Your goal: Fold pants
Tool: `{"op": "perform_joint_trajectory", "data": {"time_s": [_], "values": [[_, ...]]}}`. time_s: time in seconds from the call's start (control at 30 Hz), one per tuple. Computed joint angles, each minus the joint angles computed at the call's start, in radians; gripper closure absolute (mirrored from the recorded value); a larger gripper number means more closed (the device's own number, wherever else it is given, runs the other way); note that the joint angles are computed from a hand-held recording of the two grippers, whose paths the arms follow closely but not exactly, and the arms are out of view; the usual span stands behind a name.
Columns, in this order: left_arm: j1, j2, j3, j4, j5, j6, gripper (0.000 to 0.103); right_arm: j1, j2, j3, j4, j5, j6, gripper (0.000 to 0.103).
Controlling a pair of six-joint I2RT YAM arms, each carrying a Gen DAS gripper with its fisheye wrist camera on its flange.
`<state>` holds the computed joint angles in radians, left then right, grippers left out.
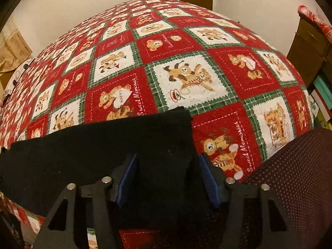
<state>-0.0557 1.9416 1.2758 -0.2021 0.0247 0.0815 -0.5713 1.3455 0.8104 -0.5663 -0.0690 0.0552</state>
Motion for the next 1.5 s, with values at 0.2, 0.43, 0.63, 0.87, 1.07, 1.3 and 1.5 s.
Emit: {"op": "perform_joint_trajectory", "data": {"time_s": [0.2,0.43,0.63,0.87,1.07,1.3,1.5], "values": [[0.015,0.001,-0.005,0.008,0.029,-0.001,0.007,0.002,-0.064,0.018,-0.067,-0.035,0.054,0.088],[0.019,0.002,-0.002,0.007,0.048,0.005,0.007,0.401,-0.195,0.154,-0.172,0.116,0.269,0.089],[0.029,-0.006,-0.017,0.019,0.083,0.013,0.007,0.828,-0.011,0.302,-0.062,0.143,0.447,0.089],[0.042,-0.011,-0.021,0.012,0.121,0.03,0.007,1.096,0.417,0.458,0.121,0.252,0.477,0.089],[0.045,-0.012,-0.034,0.034,0.128,0.044,0.007,1.197,0.484,0.409,0.312,0.34,0.471,0.027],[0.044,-0.013,-0.041,0.051,0.128,0.051,0.007,1.24,0.328,0.195,0.611,0.186,0.53,0.025],[0.047,-0.025,-0.053,0.053,0.15,0.066,0.007,1.21,0.207,0.128,0.453,0.349,0.602,0.087]]}}
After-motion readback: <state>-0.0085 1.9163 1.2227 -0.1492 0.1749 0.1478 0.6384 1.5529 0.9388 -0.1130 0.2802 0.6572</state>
